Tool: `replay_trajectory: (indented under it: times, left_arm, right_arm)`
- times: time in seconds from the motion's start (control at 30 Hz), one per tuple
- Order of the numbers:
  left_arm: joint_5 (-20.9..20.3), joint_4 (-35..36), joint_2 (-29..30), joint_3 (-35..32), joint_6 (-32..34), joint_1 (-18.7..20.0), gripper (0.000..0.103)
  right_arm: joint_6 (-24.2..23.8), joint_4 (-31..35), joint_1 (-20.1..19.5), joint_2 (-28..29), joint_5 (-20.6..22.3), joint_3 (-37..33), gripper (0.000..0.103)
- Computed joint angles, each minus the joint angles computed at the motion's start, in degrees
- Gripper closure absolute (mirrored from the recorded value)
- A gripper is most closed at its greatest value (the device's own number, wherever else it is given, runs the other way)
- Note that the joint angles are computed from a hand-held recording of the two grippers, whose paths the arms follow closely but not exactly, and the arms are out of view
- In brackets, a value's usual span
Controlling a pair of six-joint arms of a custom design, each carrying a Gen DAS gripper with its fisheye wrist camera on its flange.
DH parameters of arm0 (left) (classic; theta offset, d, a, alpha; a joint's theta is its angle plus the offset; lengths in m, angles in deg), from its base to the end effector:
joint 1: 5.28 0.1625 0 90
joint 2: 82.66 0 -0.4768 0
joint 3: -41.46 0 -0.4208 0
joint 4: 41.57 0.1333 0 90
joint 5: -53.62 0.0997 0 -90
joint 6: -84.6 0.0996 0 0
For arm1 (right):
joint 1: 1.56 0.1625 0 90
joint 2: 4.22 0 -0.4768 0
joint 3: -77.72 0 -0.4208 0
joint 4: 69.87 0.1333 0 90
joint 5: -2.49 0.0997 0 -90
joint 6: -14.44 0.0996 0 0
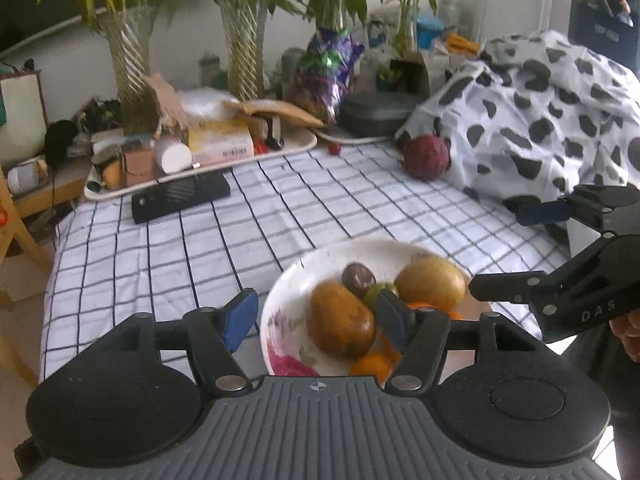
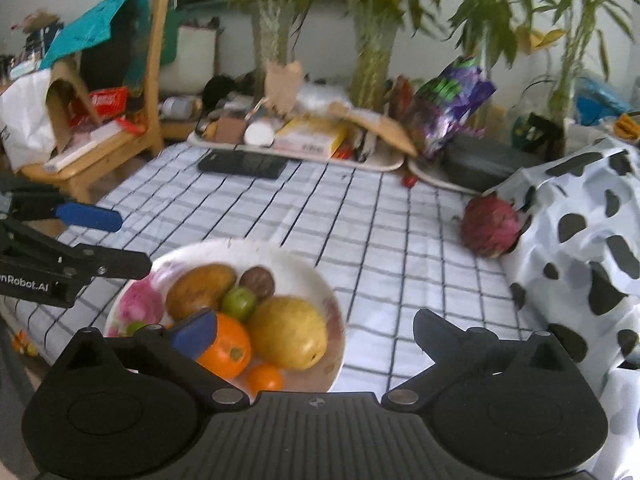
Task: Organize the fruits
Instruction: 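Withdraw both open tools from the plate toward the dragon fruit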
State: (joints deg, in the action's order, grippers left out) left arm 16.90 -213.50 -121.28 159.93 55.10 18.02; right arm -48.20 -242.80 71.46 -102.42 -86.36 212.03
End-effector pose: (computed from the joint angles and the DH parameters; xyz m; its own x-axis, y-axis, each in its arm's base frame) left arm -0.4194 -0.4127 -0.0100 -0.6811 0.2733 -0.6793 0.6692 0.6088 -0.4260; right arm 0.0089 -0.4343 0.3910 -0.6189 -0.4535 0.6413 -0.7612 0.5477 -0.3473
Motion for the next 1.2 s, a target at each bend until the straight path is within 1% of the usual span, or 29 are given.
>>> replay_trajectory:
  times: [0.07, 0.17, 0.23, 0.47, 0.6, 0.8, 0.97, 1.2]
  left_arm:
    - [1.03, -1.55, 0.28, 0.12, 0.49, -0.19, 0.039]
    - [2.14, -1.68, 0.4, 0.0, 0.01, -0.24, 0.037]
    - [2.73, -1.27, 0.4, -0.05, -0.49, -0.18, 0.03]
    - [3.43, -1.1, 1.54, -2.21, 0.32, 1.05, 0.029]
    - [3.4, -2.67, 2.97, -4.13, 2.97, 1.79, 0.029]
    - [1.96, -5.55, 5.74, -8.53, 8.77, 3.48, 0.029]
    - [1.09, -5.96, 7.81, -12.27, 12.29, 5.08, 0.029]
    - [-0.3, -5.55, 10.25, -16.93, 17.01, 7.56, 0.029]
  right_arm:
    - [0.28, -1.33, -0.23, 0.09, 0.91, 0.09, 0.0]
    - [0.61, -2.19, -0.25, 0.33, 1.15, 0.06, 0.0]
    - [0.54, -2.54, -0.28, 0.39, 1.1, 0.09, 0.0]
    - [1.25, -6.5, -0.36, 1.54, -0.22, 0.26, 0.0]
    - [2.86, -8.95, -0.86, 2.79, -1.23, -0.69, 0.0]
    - [4.84, -12.99, -1.7, 5.53, -3.74, -2.93, 0.0]
    - [6.41, -14.39, -1.93, 8.09, -5.3, -5.75, 0.0]
    - [7.61, -14.66, -0.99, 12.68, -7.5, -10.75, 0.0]
